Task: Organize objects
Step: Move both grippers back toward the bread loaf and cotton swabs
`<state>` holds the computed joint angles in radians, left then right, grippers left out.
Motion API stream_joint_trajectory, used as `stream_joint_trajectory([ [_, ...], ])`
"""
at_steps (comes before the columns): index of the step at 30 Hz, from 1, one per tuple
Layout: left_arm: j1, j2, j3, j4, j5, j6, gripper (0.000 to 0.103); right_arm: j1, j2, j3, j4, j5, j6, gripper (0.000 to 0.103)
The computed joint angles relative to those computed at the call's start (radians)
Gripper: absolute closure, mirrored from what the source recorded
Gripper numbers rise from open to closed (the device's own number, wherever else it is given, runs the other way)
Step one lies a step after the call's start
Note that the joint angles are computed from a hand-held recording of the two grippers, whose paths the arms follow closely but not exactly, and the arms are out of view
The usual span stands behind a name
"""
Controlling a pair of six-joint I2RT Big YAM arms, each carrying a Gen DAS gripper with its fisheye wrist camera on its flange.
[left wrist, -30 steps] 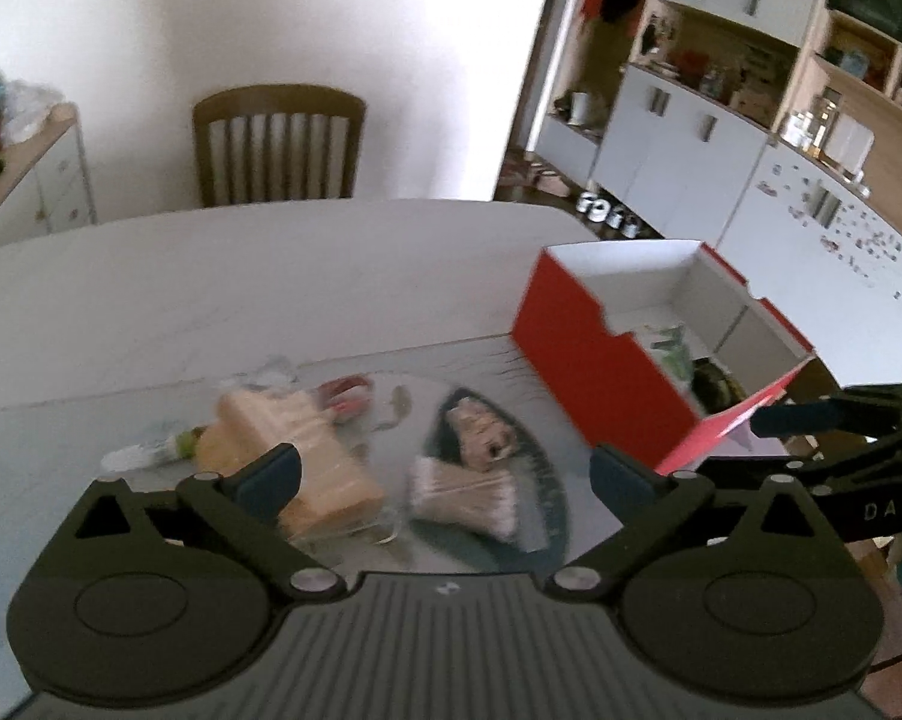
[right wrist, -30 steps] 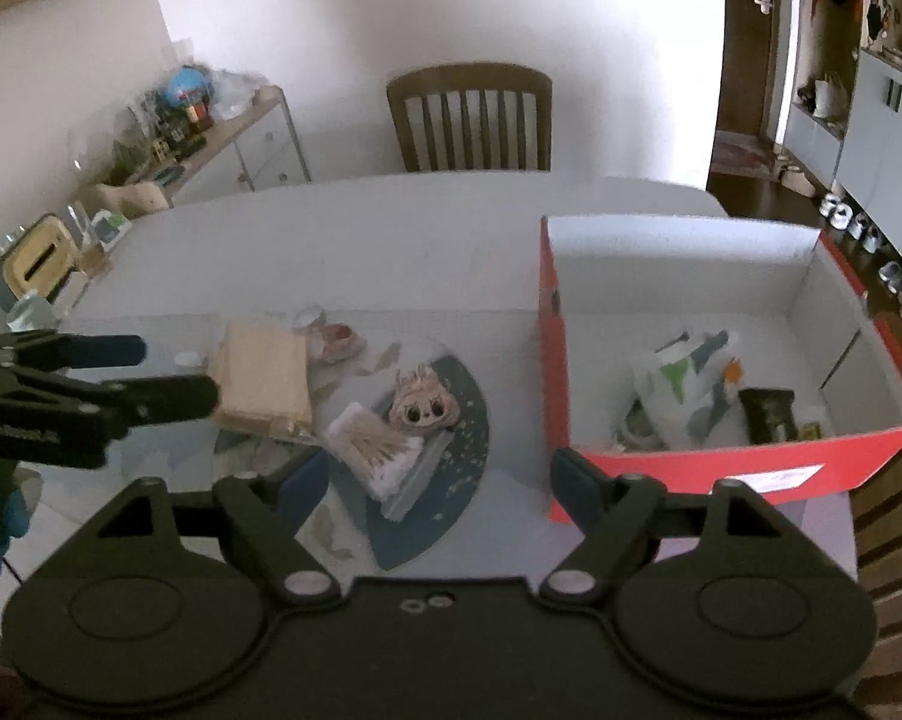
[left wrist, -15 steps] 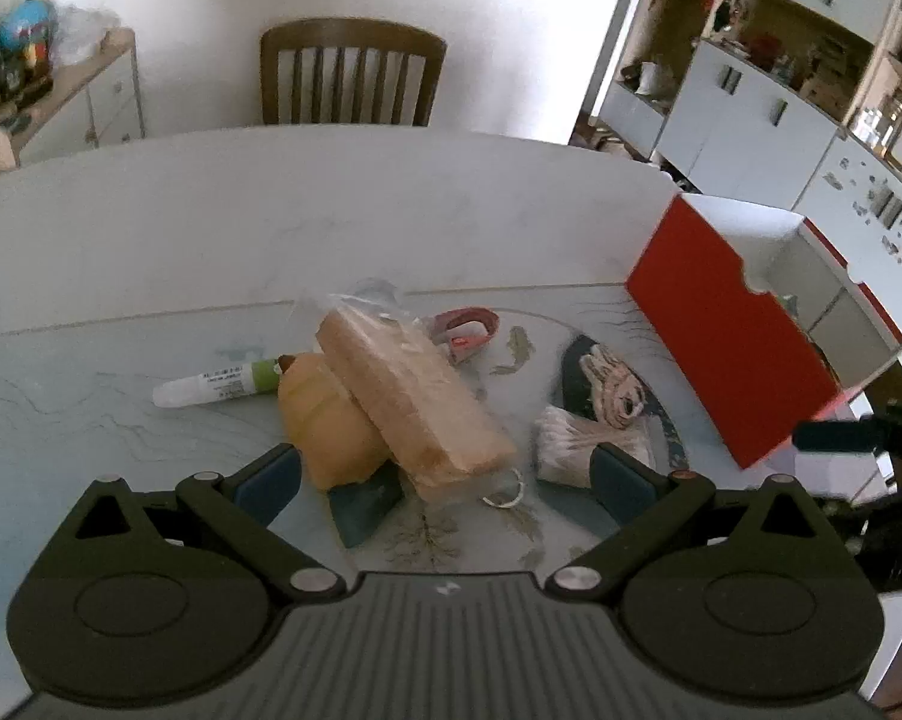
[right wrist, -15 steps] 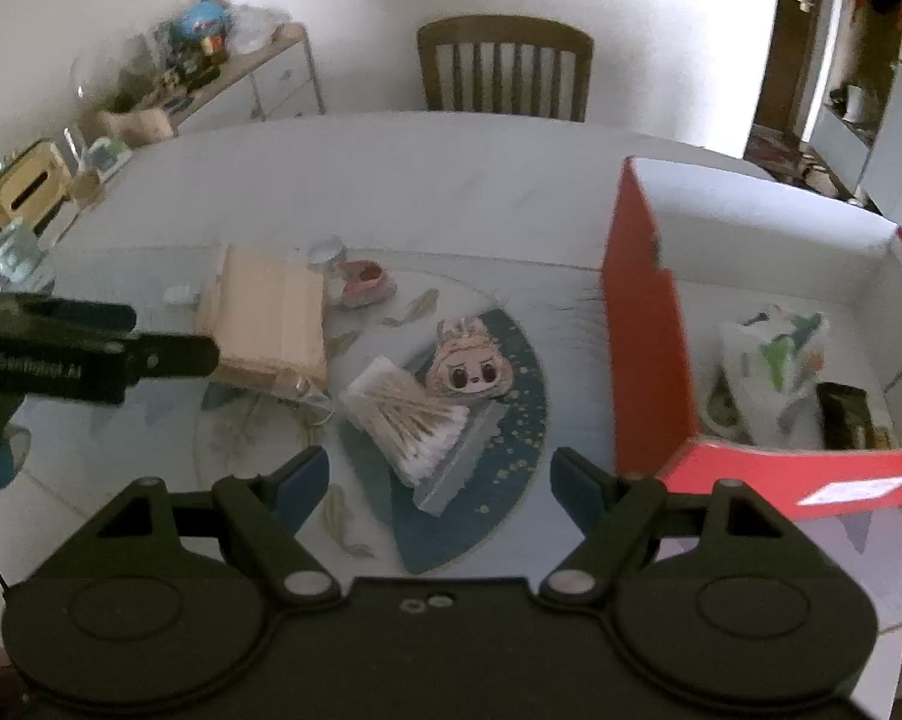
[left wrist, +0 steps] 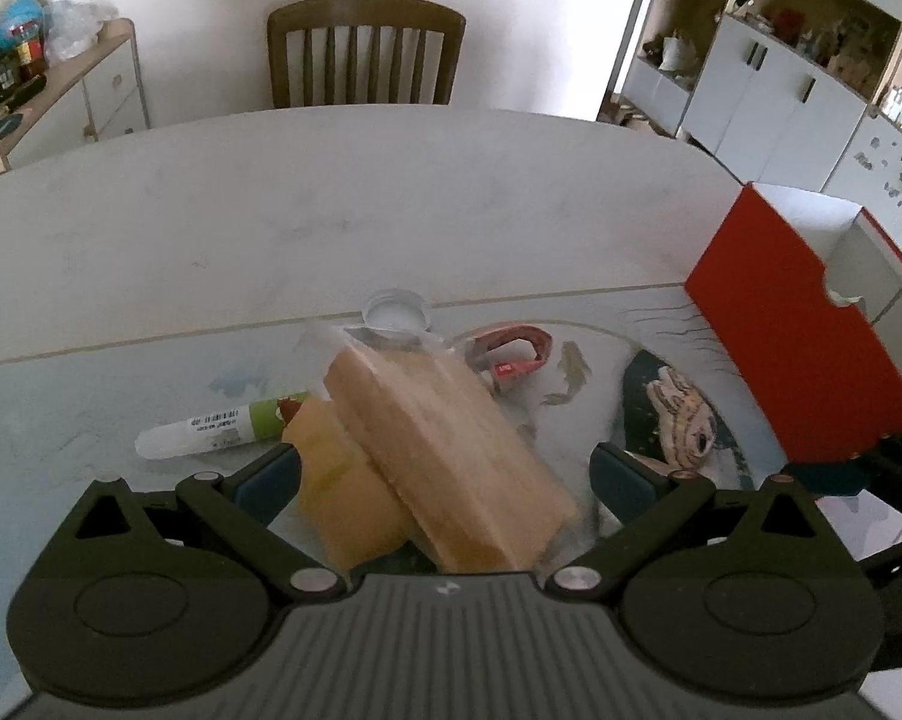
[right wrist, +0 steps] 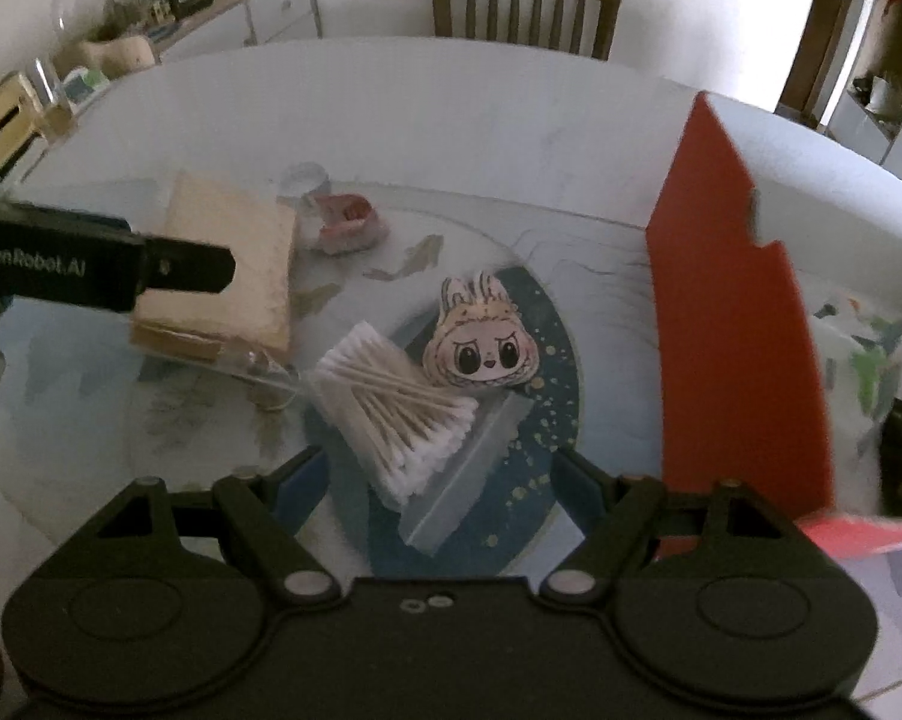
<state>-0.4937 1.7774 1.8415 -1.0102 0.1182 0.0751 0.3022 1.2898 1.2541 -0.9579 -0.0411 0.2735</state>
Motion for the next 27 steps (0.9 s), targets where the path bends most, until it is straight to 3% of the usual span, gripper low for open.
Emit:
stream_joint_trajectory([
  [5,-0.004,0.023,0.016,0.001,-0.015,0.000,0.000,0.011,0.039,0.017,0.010,0.004,-0.045,0.022],
  [16,-0.010,0.032,0.004,0.041,-0.048,-0.002,0.005,0.007,0.095,0.043,0.014,-0.014,-0.046,0.022],
  [20,-0.010,0.012,-0.022,0.071,-0.081,0.003,0.028,0.012,0.096,0.044,0.015,-0.009,-0.041,0.022],
  [25,-0.002,-0.007,-0.038,0.088,-0.078,-0.005,0.044,0.022,0.098,0.049,0.004,0.008,-0.027,0.023],
  [27,-0.003,-0.014,-0.041,0.090,-0.070,-0.002,0.059,0.027,0.097,0.052,-0.007,0.010,-0.023,0.024],
])
